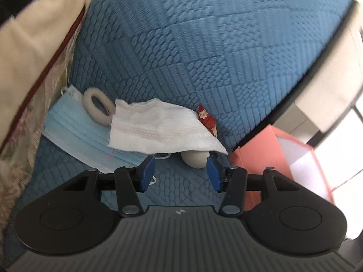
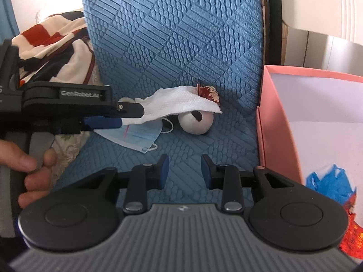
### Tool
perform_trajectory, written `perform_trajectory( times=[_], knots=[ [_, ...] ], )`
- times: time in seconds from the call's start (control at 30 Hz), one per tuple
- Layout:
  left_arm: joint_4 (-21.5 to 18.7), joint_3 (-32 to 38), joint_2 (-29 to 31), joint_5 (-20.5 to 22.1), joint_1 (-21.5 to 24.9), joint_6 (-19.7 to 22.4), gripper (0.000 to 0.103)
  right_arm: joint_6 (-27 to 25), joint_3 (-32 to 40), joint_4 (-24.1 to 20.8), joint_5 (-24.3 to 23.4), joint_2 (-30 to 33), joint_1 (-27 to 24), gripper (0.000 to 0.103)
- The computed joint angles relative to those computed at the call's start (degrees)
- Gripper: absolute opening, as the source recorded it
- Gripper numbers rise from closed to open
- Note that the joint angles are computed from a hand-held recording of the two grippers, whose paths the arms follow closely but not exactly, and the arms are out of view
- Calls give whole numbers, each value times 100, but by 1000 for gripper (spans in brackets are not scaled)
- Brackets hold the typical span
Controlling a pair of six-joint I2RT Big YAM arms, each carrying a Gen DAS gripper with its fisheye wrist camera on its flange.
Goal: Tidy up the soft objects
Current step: 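Grasp the white tissue with the left gripper while the right approaches the panda plush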
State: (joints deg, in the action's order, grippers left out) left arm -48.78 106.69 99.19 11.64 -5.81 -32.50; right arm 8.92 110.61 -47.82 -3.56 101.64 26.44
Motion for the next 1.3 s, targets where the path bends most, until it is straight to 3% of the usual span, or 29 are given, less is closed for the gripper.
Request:
perform_trajectory(
  times=[0.27, 0.4, 0.53, 0.67, 0.8, 0.87, 0.97, 1.03, 1.13, 1.3],
  knots=[
    [415, -116, 279, 977, 315, -1525, 56, -70, 1140, -412, 154, 852, 7, 34],
    [434, -99, 404, 1170, 377, -1945, 56, -26, 1850, -818, 234, 1345, -6, 34],
    [784, -250, 435, 1370, 417, -2395, 56, -12, 2540, -1240, 192, 1791, -26, 34],
    [1184, -425, 450, 1454, 479, -2886, 55, -76, 2867, -1334, 280, 2010, -21, 53],
    [1451, -570, 425, 1390, 560, -3310, 55, -346, 3248, -1453, 430, 2278, 0, 55],
    [1482, -582, 438, 1375, 584, -3380, 53, -365, 3575, -1607, 425, 2493, -10, 55],
    [1443, -502, 500, 1376, 599, -3346, 40, -282, 4035, -1784, 290, 2778, -42, 55],
    [1430, -461, 528, 1416, 600, -3284, 26, -315, 4265, -1835, 261, 2912, -41, 55],
    [1250, -294, 579, 1335, 558, -2966, 12, -551, 4386, -1809, 377, 3005, 5, 57],
    [1203, -156, 574, 1183, 541, -2561, 5, -686, 4641, -1830, 431, 3206, 25, 59]
  ],
)
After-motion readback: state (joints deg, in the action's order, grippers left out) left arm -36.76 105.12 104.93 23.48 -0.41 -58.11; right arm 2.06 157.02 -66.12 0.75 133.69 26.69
